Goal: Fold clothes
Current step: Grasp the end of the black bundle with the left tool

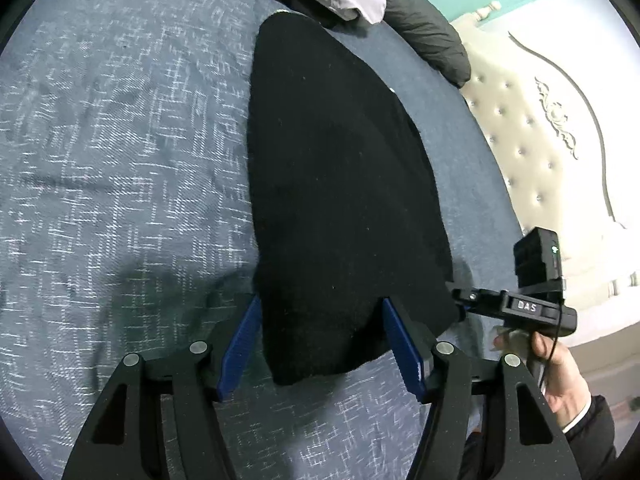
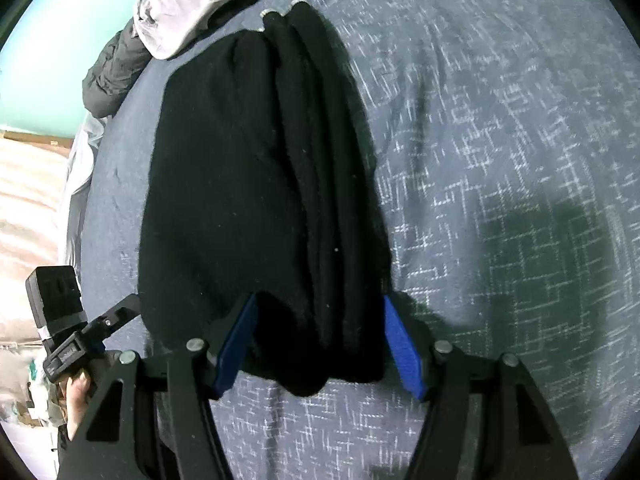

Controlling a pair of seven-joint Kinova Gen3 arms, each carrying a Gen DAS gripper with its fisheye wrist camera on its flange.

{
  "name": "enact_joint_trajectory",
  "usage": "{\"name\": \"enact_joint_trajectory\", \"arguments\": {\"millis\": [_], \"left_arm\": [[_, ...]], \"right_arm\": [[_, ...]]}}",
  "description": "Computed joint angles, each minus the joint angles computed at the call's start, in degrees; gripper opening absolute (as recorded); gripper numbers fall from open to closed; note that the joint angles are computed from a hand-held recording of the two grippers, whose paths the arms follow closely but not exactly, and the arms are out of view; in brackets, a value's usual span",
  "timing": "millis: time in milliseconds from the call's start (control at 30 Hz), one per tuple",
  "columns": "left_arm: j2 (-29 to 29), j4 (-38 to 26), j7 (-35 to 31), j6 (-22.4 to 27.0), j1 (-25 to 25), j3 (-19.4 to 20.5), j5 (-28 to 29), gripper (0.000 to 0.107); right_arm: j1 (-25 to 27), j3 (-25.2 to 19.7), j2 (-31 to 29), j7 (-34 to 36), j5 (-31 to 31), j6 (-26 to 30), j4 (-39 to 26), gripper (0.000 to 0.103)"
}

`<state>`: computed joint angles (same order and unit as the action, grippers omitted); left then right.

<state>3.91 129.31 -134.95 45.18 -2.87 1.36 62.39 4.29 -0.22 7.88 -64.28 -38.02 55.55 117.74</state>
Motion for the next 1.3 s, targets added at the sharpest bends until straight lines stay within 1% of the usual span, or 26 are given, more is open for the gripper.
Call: {"name": "enact_joint_trajectory", "arguments": {"millis": [67,167,333,400,467,500,567,600,633,667,800,833,933,1000,1100,1133,1233,1300], "left_arm": [[0.9,0.5,-1.5,0.7,-0.4,-0.2,1.9,0.067],[1.3,0.6,-2.3,0.1,-0.3,0.1,3.0,0.068],[3.0,0.1,-2.1,-0.5,0.3,0.8,3.7,0.079],[3.9,0.0,-2.6,-0.7,0.3,1.1,4.6,0.080],[4.8,-0.2,-3.5,-1.2,0.5,1.5,5.7,0.081],[5.1,0.0,-4.0,-1.3,0.5,1.6,6.5,0.081],[5.3,0.4,-4.6,-1.7,0.6,1.7,7.8,0.081],[5.1,0.5,-4.7,-2.1,0.8,1.8,8.0,0.081],[4.7,0.6,-4.4,-2.5,1.1,1.9,7.8,0.081],[4.3,0.6,-4.1,-2.8,1.3,1.9,7.5,0.080],[4.7,0.6,-5.1,-2.3,1.0,1.6,7.8,0.080],[5.0,0.6,-5.4,-2.3,0.9,1.6,8.0,0.080],[5.3,0.7,-6.3,-1.9,0.5,1.4,8.3,0.080],[4.6,0.2,-4.8,-2.6,1.1,1.7,6.7,0.079],[2.8,-0.3,-2.1,-3.4,1.9,1.9,3.9,0.075],[2.2,-0.1,-2.3,-3.4,1.9,1.9,4.0,0.075],[2.1,0.3,-3.6,-2.9,1.6,1.5,4.1,0.075],[2.8,0.5,-4.7,-2.6,1.3,1.4,5.0,0.075]], "right_arm": [[0.0,-0.1,0.4,0.3,-0.5,-0.3,0.2,0.064],[0.3,-0.3,1.0,1.6,-1.4,-0.6,0.2,0.064],[0.1,-1.0,2.0,4.2,-2.2,-1.7,0.0,0.064],[0.3,-1.2,2.2,5.3,-3.1,-2.0,0.2,0.064],[0.4,-1.4,1.9,6.3,-3.5,-2.5,0.6,0.060],[0.3,-1.4,1.8,6.8,-3.8,-2.7,0.8,0.058],[0.7,-1.4,2.1,8.3,-4.8,-2.9,1.3,0.050],[0.9,-1.4,2.2,9.0,-5.3,-2.9,1.5,0.047],[1.2,-1.3,2.3,9.6,-5.9,-2.7,1.7,0.041],[1.5,-1.2,2.3,10.2,-6.5,-2.6,1.9,0.038],[1.4,-1.3,2.7,11.2,-6.9,-2.6,1.8,0.038],[1.6,-1.2,3.2,11.6,-7.5,-2.3,1.7,0.042],[2.4,-1.3,4.4,12.4,-9.0,-1.8,1.4,0.043],[1.8,-1.6,3.8,12.2,-8.7,-2.9,1.7,0.043],[1.3,-1.9,3.1,12.3,-8.7,-3.9,2.0,0.037],[1.5,-1.8,3.0,12.7,-9.2,-3.6,2.1,0.032],[1.7,-1.6,2.6,13.5,-9.7,-3.3,2.3,0.030],[1.3,-1.6,3.4,13.2,-9.1,-2.8,1.6,0.032]]}}
